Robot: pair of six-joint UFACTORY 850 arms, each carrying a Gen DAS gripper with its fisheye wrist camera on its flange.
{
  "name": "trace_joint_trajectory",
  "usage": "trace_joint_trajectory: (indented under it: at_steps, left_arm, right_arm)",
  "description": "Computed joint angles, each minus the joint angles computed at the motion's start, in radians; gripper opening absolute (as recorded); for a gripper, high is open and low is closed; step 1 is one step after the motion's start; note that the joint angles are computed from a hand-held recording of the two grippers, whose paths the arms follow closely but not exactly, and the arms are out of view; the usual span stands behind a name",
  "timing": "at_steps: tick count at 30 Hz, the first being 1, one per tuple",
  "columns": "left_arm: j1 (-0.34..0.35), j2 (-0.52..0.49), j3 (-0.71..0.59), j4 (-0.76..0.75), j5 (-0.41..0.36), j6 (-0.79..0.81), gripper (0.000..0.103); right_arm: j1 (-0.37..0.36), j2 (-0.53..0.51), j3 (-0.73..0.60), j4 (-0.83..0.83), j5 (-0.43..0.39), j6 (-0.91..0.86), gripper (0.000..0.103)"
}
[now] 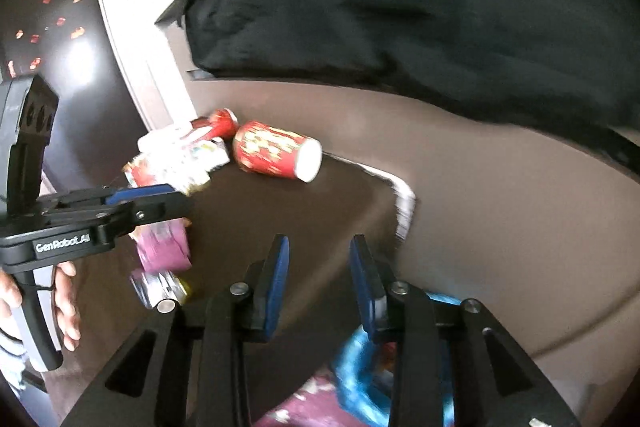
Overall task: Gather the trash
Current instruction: 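Grasp the red paper cup by its rim with the left tool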
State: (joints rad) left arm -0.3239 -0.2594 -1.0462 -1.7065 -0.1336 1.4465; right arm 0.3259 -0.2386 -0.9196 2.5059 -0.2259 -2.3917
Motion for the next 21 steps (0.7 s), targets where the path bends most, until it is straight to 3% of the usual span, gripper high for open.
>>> trace_joint_trajectory:
  at_steps: [3,5,9,12,18,21]
  left_arm:
    - [0.079,-0.045,-0.044,-0.008,-0.142,0.034,0.030]
    - [0.107,-0.111,-0.111,0.000,-0.197,0.024,0.030]
    - [0.142,-0.249,-0.262,0.089,-0.292,-0.104,0.030]
    - [0.160,-0.348,-0.379,0.204,-0.380,-0.286,0.030]
    - [0.158,-0.452,-0.499,0.287,-0.419,-0.448,0.028]
    - [0.147,-0.435,-0.486,0.285,-0.378,-0.449,0.016]
  right_arm:
    - [0.021,-0.067,-0.089,-0.143,0.020,0.173,0.029]
    - [0.020,-0.091,-0.115,-0.227,-0.002,0.273,0.029]
    - [0.030,-0.101,-0.107,-0.087,0.038,0.111,0.029]
    - [0.033,-0.107,-0.093,-0.061,0.067,0.054,0.029]
    - [0.023,-0.118,-0.071,-0.068,0.082,0.024,0.029]
    - [0.022,-0.118,-0.066,-0.068,0.083,0.018,0.029]
